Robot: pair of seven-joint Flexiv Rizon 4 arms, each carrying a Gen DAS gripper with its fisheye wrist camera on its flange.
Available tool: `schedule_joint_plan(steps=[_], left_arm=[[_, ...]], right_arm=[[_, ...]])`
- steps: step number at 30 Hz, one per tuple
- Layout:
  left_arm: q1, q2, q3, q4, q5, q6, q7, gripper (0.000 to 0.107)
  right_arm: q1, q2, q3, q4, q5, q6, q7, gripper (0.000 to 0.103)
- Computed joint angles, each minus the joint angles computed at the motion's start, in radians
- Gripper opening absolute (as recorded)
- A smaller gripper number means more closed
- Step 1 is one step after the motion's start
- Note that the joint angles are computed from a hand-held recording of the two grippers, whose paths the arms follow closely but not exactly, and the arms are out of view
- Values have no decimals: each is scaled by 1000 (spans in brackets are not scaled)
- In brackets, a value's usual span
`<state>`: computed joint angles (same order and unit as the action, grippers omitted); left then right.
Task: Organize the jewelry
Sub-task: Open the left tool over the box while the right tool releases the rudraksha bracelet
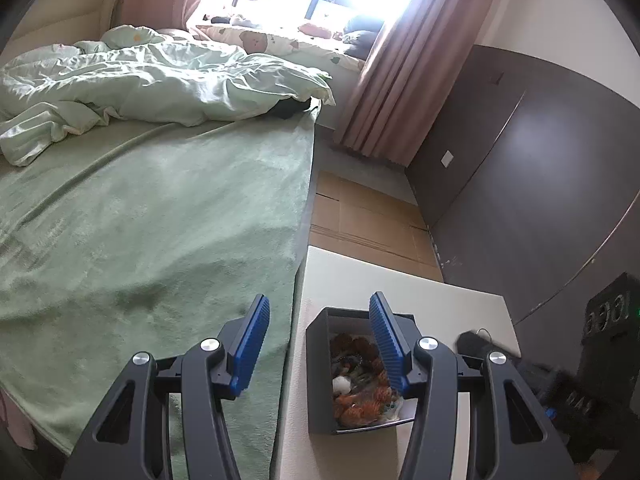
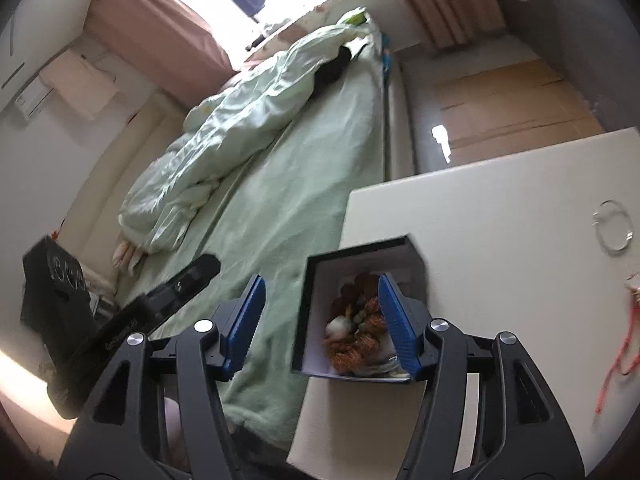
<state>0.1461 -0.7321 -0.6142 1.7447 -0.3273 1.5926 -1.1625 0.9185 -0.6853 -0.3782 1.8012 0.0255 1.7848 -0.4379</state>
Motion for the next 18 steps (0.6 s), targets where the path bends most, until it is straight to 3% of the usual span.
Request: schedule_joint_plan(steps=[10, 12, 18], left_arm=[[-9, -1, -15, 2, 22, 4, 20, 54], [-15, -3, -17, 1, 29, 9, 26, 58], [-42, -6, -18, -6, 50, 2, 50, 64]], right_arm=[[169, 76, -175, 169, 155, 64, -36, 60], [216, 90, -226, 201, 179, 61, -42, 70], [349, 139, -380, 315, 202, 28, -53, 71]])
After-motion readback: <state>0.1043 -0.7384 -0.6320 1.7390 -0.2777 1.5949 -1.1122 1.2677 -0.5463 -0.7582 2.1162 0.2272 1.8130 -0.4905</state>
